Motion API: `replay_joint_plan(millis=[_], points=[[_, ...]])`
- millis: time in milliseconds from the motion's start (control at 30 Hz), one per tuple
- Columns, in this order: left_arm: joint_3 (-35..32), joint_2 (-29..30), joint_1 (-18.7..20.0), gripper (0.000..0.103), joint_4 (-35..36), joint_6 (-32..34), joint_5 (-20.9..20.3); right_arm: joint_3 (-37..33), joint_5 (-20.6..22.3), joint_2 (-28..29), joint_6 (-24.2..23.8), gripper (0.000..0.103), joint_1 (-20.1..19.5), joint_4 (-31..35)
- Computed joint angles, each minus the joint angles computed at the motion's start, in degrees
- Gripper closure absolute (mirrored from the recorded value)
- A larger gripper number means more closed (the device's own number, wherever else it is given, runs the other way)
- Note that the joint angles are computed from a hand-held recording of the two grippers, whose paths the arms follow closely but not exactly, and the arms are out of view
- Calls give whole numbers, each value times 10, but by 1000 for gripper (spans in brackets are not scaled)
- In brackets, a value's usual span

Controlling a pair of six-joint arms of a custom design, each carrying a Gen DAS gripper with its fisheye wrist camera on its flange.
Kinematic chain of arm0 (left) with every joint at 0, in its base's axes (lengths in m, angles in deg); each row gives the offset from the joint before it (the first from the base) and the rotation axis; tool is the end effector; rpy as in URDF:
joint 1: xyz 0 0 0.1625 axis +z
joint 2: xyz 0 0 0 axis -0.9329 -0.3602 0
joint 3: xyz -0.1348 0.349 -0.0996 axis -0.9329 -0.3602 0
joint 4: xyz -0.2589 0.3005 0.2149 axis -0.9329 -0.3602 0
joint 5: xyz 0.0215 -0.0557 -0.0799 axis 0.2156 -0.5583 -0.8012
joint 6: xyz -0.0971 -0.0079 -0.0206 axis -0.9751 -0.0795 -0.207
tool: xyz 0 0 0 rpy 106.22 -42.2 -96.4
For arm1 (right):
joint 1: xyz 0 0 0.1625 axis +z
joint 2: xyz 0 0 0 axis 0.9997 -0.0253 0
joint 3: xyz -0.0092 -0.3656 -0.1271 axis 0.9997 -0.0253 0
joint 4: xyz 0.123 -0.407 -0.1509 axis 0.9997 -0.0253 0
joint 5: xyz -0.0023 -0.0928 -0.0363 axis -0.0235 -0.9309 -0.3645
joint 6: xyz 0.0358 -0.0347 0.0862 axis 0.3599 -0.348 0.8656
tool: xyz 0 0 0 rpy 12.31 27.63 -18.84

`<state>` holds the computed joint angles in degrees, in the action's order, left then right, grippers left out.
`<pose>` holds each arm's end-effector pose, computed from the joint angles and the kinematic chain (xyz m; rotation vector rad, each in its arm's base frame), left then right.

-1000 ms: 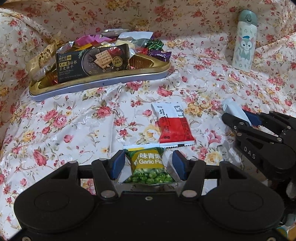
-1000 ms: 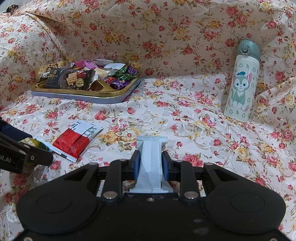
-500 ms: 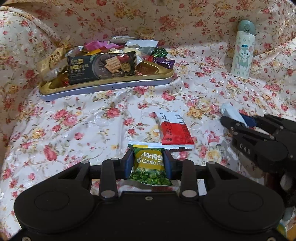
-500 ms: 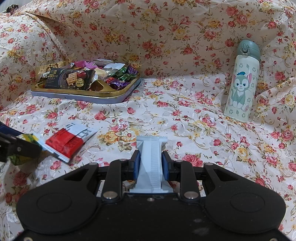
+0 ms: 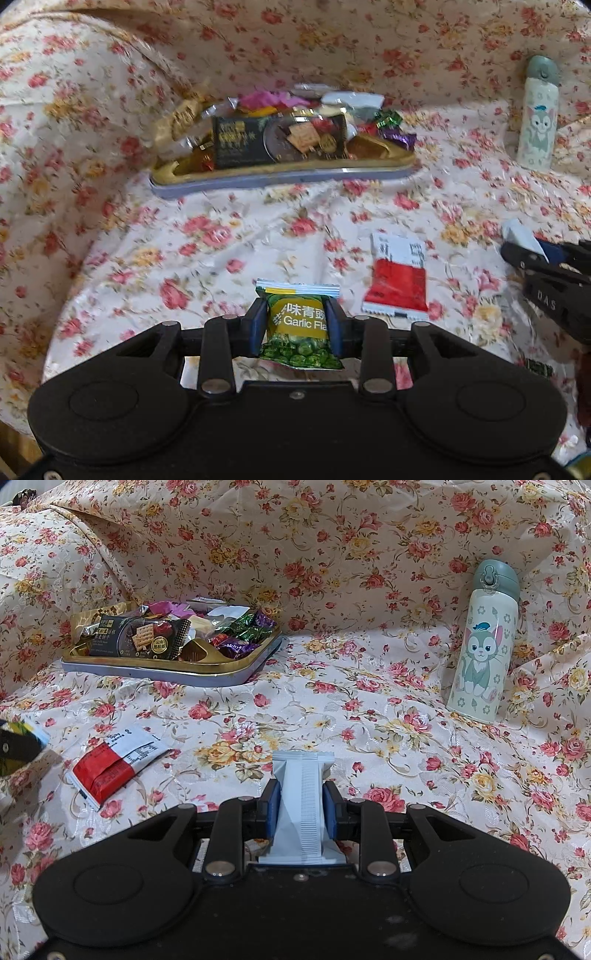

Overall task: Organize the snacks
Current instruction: 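Carry the pea pack and white pack to the gold tray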

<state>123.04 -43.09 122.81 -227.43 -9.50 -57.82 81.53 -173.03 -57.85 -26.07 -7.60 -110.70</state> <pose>-0.2600 -0.7173 -0.0065 0.4872 2.2317 -0.7516 -0.0096 -0.7481 0.1553 0.5959 -2.0714 1.0644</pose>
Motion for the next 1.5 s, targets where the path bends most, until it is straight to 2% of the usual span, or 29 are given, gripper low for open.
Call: replay_joint_plan(millis=[167, 633, 933, 1133, 1367, 1500], points=[[15, -8, 6, 60, 16, -22, -17, 0, 0, 0, 0, 76, 0, 0], [21, -11, 7, 57, 8, 0, -21, 0, 0, 1, -2, 76, 0, -2], [34, -32, 8, 62, 9, -44, -49, 0, 4, -2, 11, 76, -2, 6], [77, -68, -8, 61, -27, -40, -54, -5, -32, 4, -3, 80, 11, 4], [137, -118, -32, 61, -46, -54, -60, 50, -33, -55, 56, 80, 23, 24], [172, -145, -49, 61, -43, -69, -52, 120, -4, -116, 79, 80, 29, 16]])
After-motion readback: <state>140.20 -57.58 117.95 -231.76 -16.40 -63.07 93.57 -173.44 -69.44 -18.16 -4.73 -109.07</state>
